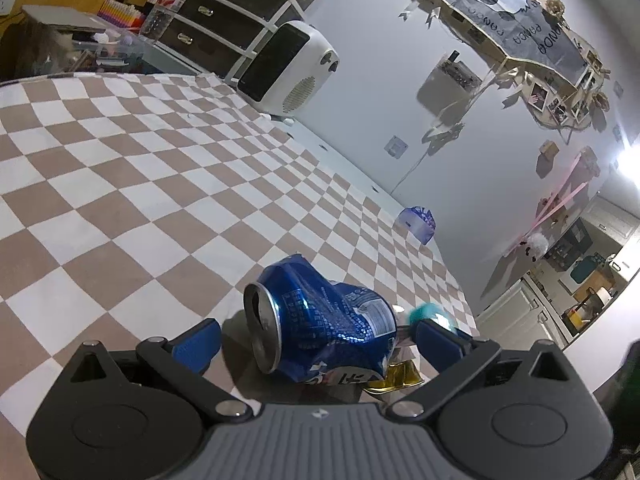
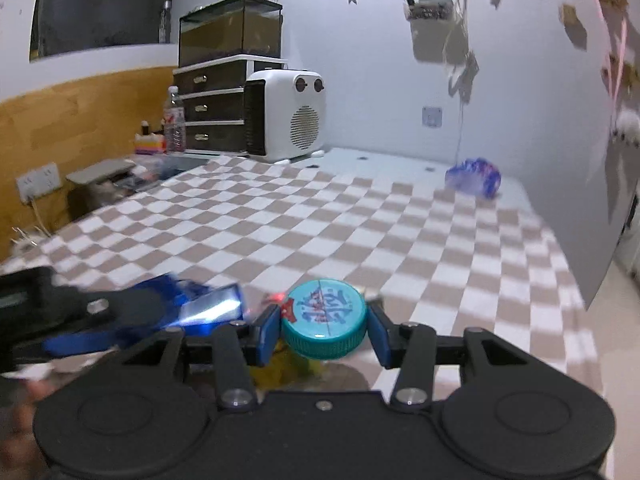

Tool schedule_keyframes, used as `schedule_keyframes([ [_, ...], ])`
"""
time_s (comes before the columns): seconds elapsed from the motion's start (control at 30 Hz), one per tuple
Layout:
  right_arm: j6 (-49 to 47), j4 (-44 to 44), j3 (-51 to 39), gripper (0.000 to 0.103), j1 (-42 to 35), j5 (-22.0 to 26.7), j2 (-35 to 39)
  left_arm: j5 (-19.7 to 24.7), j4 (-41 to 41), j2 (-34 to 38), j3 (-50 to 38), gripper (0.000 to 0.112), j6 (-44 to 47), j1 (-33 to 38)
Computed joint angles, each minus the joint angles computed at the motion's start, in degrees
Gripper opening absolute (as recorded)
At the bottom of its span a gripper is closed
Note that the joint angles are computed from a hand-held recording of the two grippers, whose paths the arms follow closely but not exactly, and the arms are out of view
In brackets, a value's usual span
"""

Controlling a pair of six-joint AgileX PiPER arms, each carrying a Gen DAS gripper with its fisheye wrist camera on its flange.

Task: Collect trash
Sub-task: 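Grasp the crushed blue can with the left tool while the right tool grasps the teal bottle cap, then lift the blue can with the left tool while the right tool lifts the teal cap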

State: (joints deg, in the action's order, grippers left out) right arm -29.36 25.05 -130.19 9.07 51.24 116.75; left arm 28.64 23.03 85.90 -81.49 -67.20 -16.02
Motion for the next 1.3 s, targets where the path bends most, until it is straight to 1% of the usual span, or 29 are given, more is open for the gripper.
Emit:
schedule_keyframes([
  [0.07,-1.2,-0.8,-3.6,0.048,0.7,0.6,2.9,-0.6,-1.9,-0.1,0.3,0.102,1.5,0.7],
  [0.17,-6.2,3.1,-3.1,0.048,0.8,0.9,3.8,-1.8,-5.0,-0.4,0.8,0.102,4.5,1.6],
  [0.3,-10.9,11.7,1.8,0.048,-0.3,2.2,1.3,-1.6,-5.1,-1.1,1.1,0.101,4.6,1.5],
  [0.37,-12.5,15.1,4.3,0.048,-0.9,3.1,-0.5,-1.8,-6.9,-1.9,1.9,0.101,5.5,1.8],
  [0.47,-17.6,20.6,13.0,0.048,-2.1,2.6,-6.2,-1.7,-11.0,-3.9,3.4,0.101,9.3,1.6],
  [0.5,-19.5,22.2,15.7,0.048,-2.5,2.5,-8.1,-1.6,-10.8,-4.7,3.9,0.102,9.1,0.9],
  [0.53,-21.0,23.5,18.7,0.048,-3.0,2.4,-10.1,-1.0,-9.3,-5.3,4.1,0.102,7.9,-0.1],
  [0.67,-25.5,27.1,28.6,0.048,-5.6,1.8,-17.2,1.6,0.8,-6.5,4.6,0.102,0.5,-6.4],
  [0.73,-27.1,28.9,31.6,0.048,-7.5,2.9,-19.5,2.8,2.7,-6.0,4.2,0.103,-0.7,-8.8],
  [0.8,-29.1,31.5,34.6,0.048,-10.1,5.1,-21.9,4.2,5.1,-5.3,3.7,0.103,-1.8,-11.3],
  [0.83,-29.8,32.4,36.0,0.048,-11.1,5.8,-22.9,5.9,6.8,-4.7,2.8,0.102,-2.4,-12.8],
  [0.9,-30.7,32.6,39.4,0.048,-12.5,5.4,-25.2,9.3,9.8,-3.8,1.5,0.100,-3.7,-15.3],
  [0.93,-31.2,33.1,40.5,0.048,-13.3,5.7,-25.7,11.0,11.8,-3.2,0.8,0.097,-5.0,-16.6],
  [1.0,-30.8,34.0,42.3,0.048,-14.9,6.9,-26.1,13.5,14.7,-2.4,-0.2,0.096,-6.2,-18.3],
  [1.1,-31.3,35.0,45.4,0.048,-16.0,6.7,-27.4,16.5,18.2,-1.2,-1.5,0.093,-6.8,-20.3],
  [1.2,-30.6,36.0,47.0,0.048,-17.3,7.8,-27.9,16.9,18.4,-1.0,-1.8,0.091,-5.9,-20.6],
  [1.3,-29.6,36.1,47.9,0.048,-18.2,7.8,-28.5,18.8,19.6,-0.3,-2.8,0.085,-5.8,-21.2],
])
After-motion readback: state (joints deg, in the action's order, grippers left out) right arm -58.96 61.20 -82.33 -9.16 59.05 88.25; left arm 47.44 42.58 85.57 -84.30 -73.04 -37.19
